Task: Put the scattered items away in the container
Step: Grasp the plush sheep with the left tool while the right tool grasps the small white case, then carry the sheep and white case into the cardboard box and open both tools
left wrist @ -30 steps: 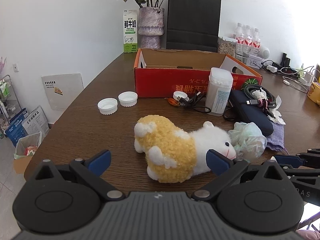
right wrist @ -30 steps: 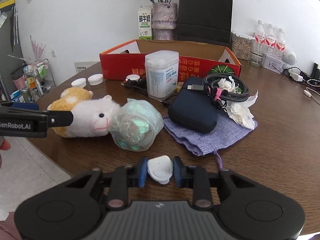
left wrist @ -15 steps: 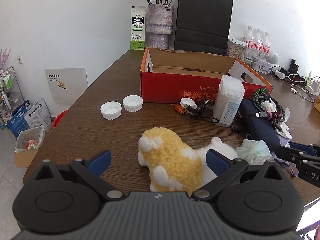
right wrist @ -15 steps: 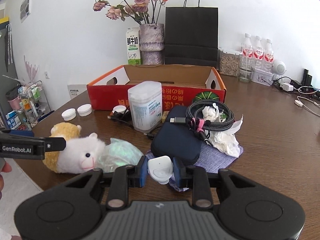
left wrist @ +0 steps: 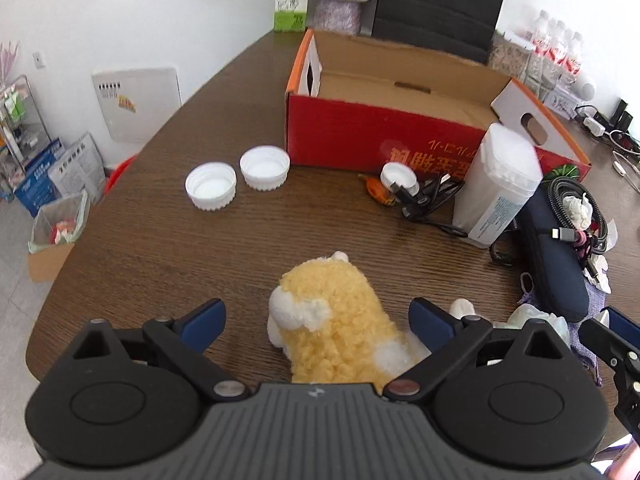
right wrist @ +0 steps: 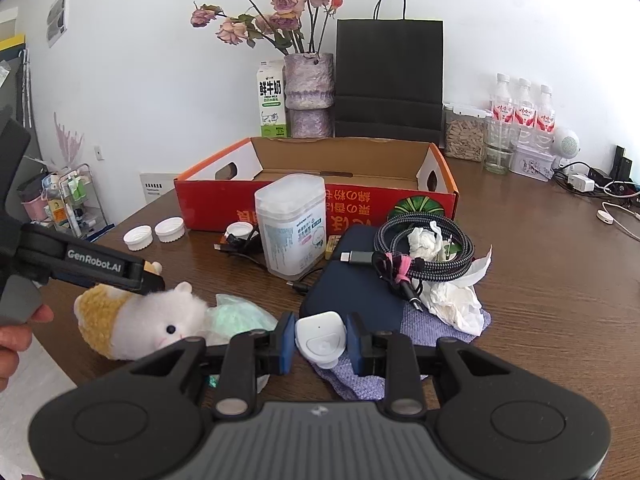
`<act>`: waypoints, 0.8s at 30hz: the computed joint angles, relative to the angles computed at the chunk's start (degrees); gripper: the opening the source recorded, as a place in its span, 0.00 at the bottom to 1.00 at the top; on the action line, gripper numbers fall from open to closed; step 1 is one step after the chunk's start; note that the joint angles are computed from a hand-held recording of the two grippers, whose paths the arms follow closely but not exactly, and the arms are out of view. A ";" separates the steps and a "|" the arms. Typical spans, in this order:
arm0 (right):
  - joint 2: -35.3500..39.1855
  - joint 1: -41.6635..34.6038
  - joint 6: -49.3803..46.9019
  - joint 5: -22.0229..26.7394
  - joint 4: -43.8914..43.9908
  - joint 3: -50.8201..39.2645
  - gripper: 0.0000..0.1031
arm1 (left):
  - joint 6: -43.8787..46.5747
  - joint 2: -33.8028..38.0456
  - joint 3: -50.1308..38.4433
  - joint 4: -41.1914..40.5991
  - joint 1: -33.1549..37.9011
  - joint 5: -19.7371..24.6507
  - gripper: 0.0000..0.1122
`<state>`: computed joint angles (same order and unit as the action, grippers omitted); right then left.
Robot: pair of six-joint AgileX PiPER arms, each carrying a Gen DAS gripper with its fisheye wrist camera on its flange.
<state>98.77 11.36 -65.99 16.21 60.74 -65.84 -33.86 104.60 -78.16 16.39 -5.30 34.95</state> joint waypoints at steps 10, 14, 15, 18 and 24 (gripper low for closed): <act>0.11 -1.09 -3.54 0.99 3.73 0.71 0.25 | 1.34 2.60 -3.96 -1.77 -0.52 4.67 0.47; -0.08 -1.26 -4.58 1.06 4.81 0.84 0.25 | 0.34 1.91 -2.91 -0.52 -0.91 3.54 0.47; -0.11 -1.27 -4.84 1.09 5.07 0.82 0.25 | 0.11 1.56 -2.49 -0.39 -0.88 2.99 0.47; -0.05 -1.22 -5.17 1.04 5.48 0.41 0.25 | -1.06 0.63 -1.52 0.80 -0.86 1.23 0.47; 0.39 -0.96 -5.72 0.52 6.39 -1.69 0.25 | -2.06 -2.16 0.05 2.11 -0.40 -2.91 0.46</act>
<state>99.16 10.39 -71.71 16.73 67.12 -67.53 -35.91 102.44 -78.11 18.50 -5.69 32.04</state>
